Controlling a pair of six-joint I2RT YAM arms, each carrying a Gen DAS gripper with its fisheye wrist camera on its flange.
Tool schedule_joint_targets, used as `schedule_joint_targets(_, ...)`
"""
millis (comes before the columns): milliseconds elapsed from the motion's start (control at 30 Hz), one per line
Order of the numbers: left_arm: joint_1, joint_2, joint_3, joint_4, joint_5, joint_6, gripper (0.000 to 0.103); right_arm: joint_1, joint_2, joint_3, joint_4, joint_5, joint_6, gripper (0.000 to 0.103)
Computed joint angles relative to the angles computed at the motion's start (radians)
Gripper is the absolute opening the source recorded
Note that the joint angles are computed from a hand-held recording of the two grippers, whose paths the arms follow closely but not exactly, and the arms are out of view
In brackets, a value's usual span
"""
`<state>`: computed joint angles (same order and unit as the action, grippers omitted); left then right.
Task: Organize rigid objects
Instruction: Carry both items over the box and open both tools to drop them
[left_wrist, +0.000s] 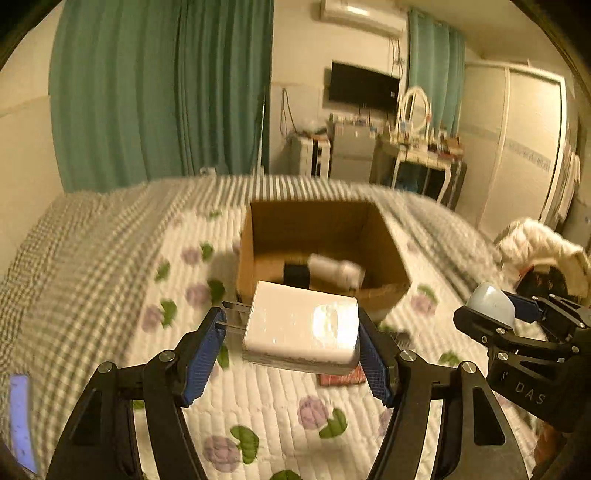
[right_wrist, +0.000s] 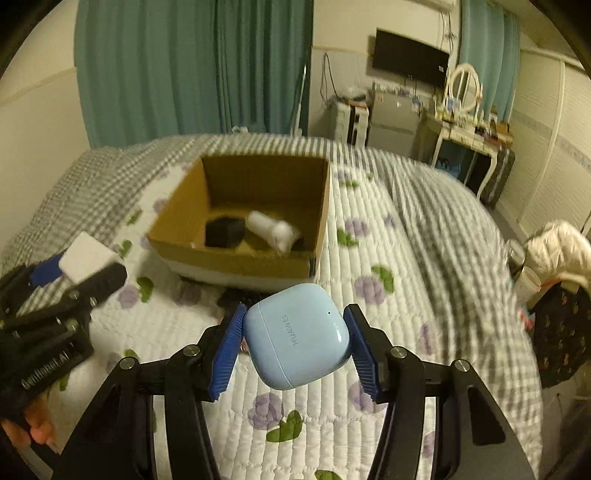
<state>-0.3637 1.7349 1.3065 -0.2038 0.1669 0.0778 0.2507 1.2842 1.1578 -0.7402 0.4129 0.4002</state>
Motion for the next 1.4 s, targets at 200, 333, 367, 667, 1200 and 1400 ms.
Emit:
schedule_joint_targets(200,0.013,-0.01,0.108,-0.032,0.002,0.004,0.07,-0.016,0.021,0.184,-0.045,0.004,-0.062,0.055)
schedule_joint_targets(333,0.01,0.071,0.25,-0.049,-0.018,-0.021,0.07,-0.055,0.094,0.304,-0.037,-0.021,-0.126,0.055)
schedule_joint_targets(367,0.009,0.099,0.286,-0.052,-0.023,-0.028,0.07,-0.068,0.121,0.337,-0.032,-0.029,-0.146,0.055)
schedule_joint_targets(667,-0.04,0.393,0.584,-0.1,-0.079,-0.036,0.07,-0.189,0.387,0.516,0.042,-0.145,-0.236,0.055)
schedule_joint_targets(1200,-0.067,0.754,0.882,-0.166,-0.095,-0.003,0.07,-0.283,0.797,0.722,0.139,-0.27,-0.267,0.055)
schedule_joint_targets(1400,-0.065,0.758,0.888,-0.182,-0.079,-0.011,0.073,-0.293,0.772,0.667,0.21,-0.323,-0.249,0.079)
